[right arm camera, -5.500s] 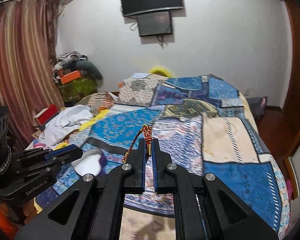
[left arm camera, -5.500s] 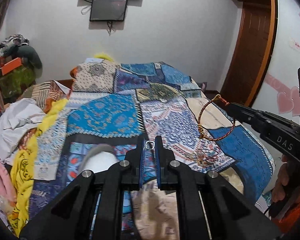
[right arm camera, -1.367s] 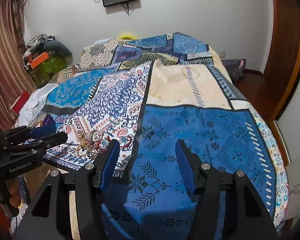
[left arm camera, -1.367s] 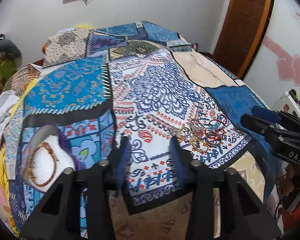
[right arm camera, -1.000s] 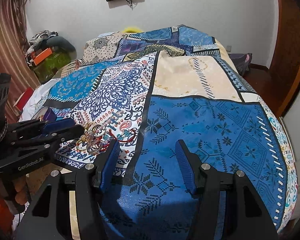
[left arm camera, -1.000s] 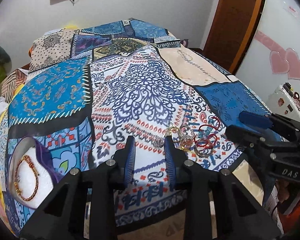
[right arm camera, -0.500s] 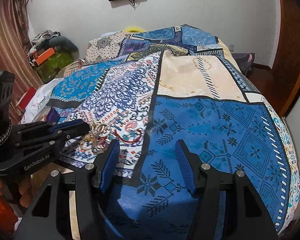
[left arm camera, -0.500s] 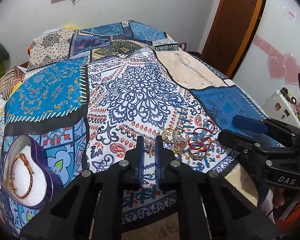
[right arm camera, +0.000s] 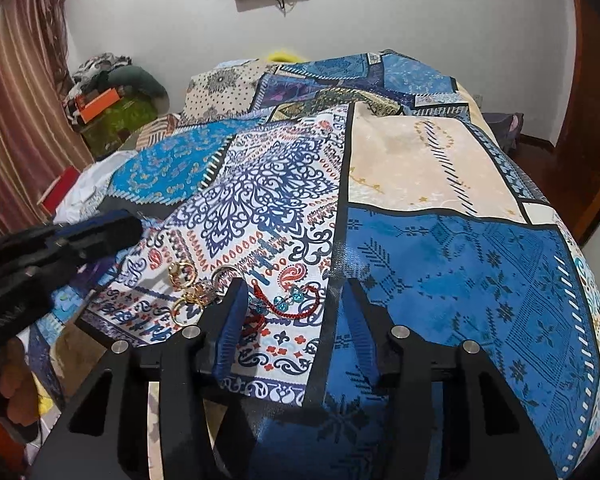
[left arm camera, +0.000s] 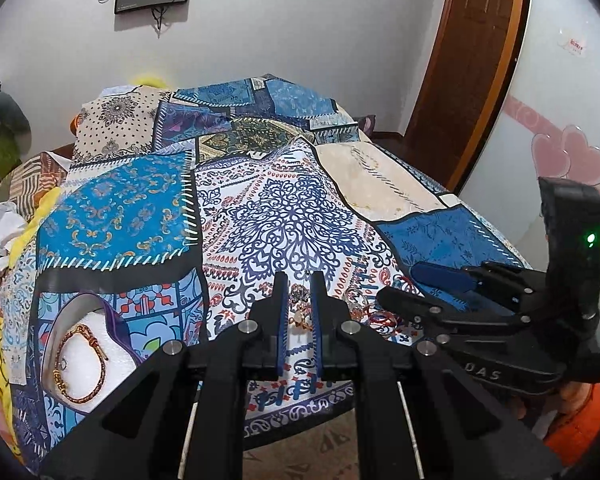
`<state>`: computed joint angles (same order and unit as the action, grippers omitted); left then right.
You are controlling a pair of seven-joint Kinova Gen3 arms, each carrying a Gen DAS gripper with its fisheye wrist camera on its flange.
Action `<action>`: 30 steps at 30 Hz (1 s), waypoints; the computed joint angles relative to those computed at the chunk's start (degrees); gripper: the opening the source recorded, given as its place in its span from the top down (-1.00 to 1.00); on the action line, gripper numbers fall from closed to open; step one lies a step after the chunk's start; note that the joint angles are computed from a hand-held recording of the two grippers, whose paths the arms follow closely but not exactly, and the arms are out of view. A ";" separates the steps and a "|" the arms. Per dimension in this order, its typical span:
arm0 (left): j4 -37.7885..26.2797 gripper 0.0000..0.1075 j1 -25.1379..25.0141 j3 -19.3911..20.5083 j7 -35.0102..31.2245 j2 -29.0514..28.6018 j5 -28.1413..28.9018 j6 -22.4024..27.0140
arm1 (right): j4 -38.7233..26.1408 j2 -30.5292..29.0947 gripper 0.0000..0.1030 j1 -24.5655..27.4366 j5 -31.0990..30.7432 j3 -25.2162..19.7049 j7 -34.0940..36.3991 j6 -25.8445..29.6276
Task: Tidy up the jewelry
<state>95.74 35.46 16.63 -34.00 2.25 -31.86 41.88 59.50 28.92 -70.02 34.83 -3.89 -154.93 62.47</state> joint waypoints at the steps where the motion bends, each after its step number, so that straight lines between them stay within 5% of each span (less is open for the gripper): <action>1: 0.12 0.83 -0.01 -0.04 0.13 -0.11 -0.01 -0.05 | 0.03 0.05 0.15 -0.10 0.17 -0.01 0.26 -0.02; 8: 0.60 0.83 -0.11 0.07 1.03 -0.31 0.17 -0.21 | 2.02 -0.81 0.79 0.99 -0.85 -0.75 1.40 -3.17; 13: 0.72 0.83 0.04 0.61 1.86 -1.02 -0.63 0.48 | 0.74 -0.45 0.94 -0.16 -0.08 -0.04 0.81 -2.07; 27: 1.76 0.83 -1.71 3.52 5.23 -4.48 -3.34 2.05 | 0.34 -2.54 0.94 -2.77 7.83 -0.09 -3.71 -0.46; 30: 2.17 0.83 -2.20 4.12 5.39 -5.05 -3.16 2.29 | -3.46 -0.32 0.85 -2.56 4.80 0.77 -2.28 3.72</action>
<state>97.91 33.27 20.74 -28.61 -2.80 -35.02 44.17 56.03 28.60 -72.58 39.63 -3.12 -157.21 66.19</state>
